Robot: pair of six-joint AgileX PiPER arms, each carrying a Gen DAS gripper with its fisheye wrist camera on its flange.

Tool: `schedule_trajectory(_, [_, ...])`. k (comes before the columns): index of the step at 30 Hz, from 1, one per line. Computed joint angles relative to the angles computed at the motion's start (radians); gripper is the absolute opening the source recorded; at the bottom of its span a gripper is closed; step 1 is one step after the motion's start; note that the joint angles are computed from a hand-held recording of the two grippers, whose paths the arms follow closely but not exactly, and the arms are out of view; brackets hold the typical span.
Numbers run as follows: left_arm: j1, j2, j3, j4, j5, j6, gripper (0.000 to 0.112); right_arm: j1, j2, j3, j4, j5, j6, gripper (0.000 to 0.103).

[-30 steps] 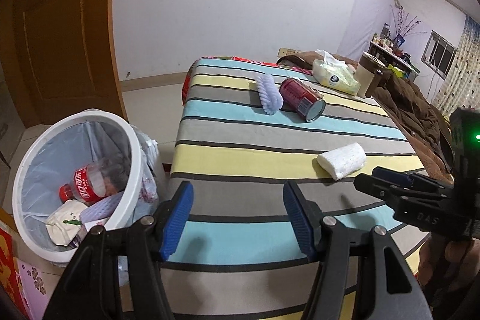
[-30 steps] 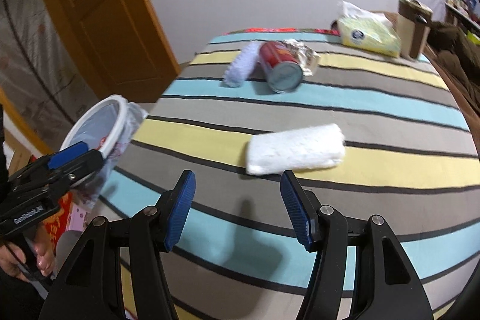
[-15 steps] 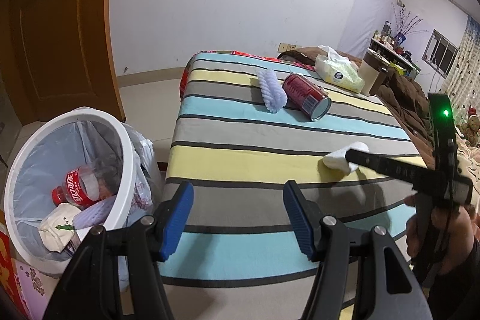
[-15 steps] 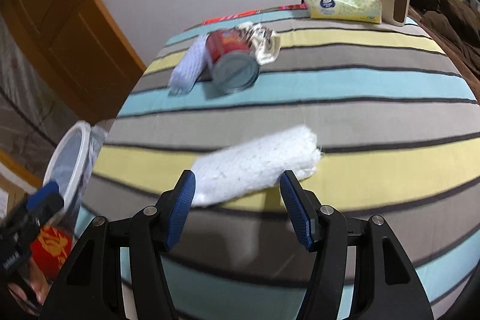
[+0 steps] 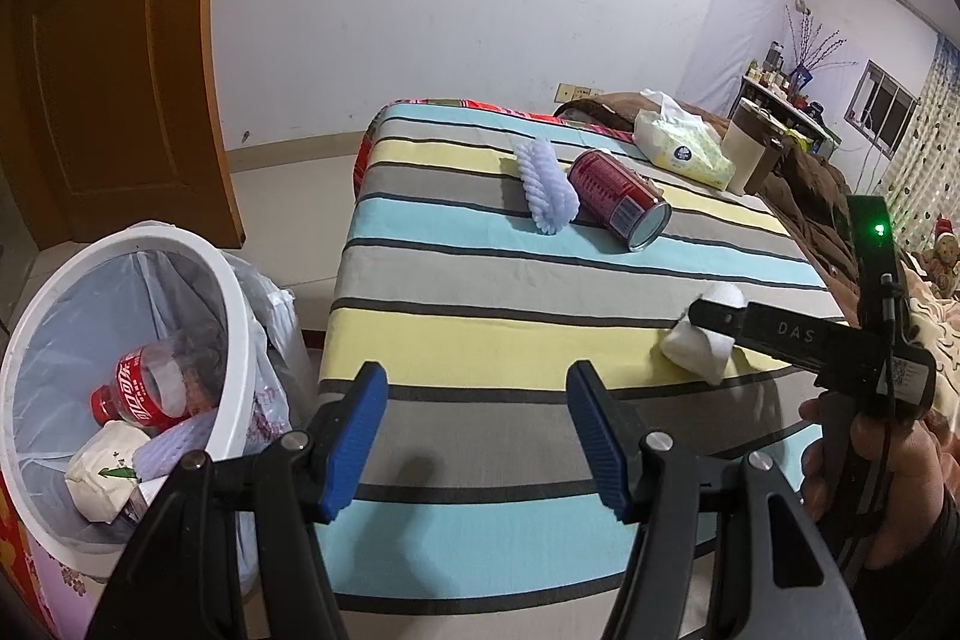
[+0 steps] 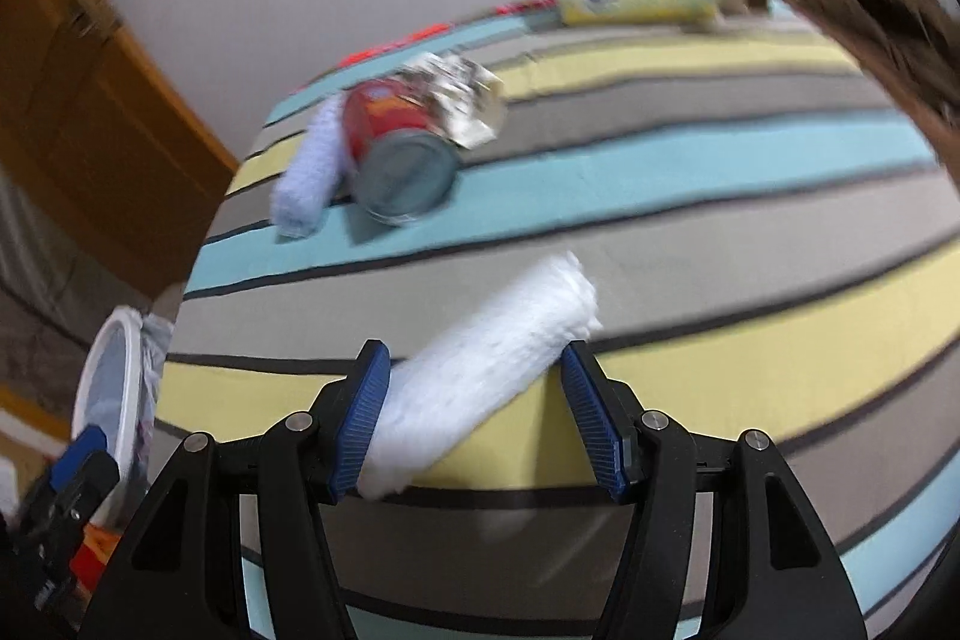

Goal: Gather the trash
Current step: 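Grasp the white rolled towel with the right tool, then grasp the red drink can with the left tool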

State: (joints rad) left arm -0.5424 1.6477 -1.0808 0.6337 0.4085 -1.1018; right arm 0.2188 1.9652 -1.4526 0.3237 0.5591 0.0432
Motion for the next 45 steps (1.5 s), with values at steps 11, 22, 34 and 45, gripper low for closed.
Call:
schedule_trajectory(11, [0.015, 0.004, -0.017, -0.058, 0.002, 0.053, 0.064, 0.036, 0.020, -0.041, -0.041, 0.018, -0.054, 0.026])
schedule_trajectory(22, [0.021, 0.121, -0.213, -0.227, 0.044, 0.229, 0.064, -0.006, -0.054, 0.023, 0.069, -0.029, -0.244, 0.019])
schedule_trajectory(34, [0.011, 0.397, -0.649, -0.409, 0.175, 0.423, 0.064, -0.098, -0.078, 0.077, 0.174, -0.045, -0.372, 0.019])
schedule_trajectory(45, [0.029, 0.722, -1.198, -0.514, 0.415, 0.472, 0.068, -0.173, -0.051, 0.062, 0.271, -0.019, -0.488, 0.019])
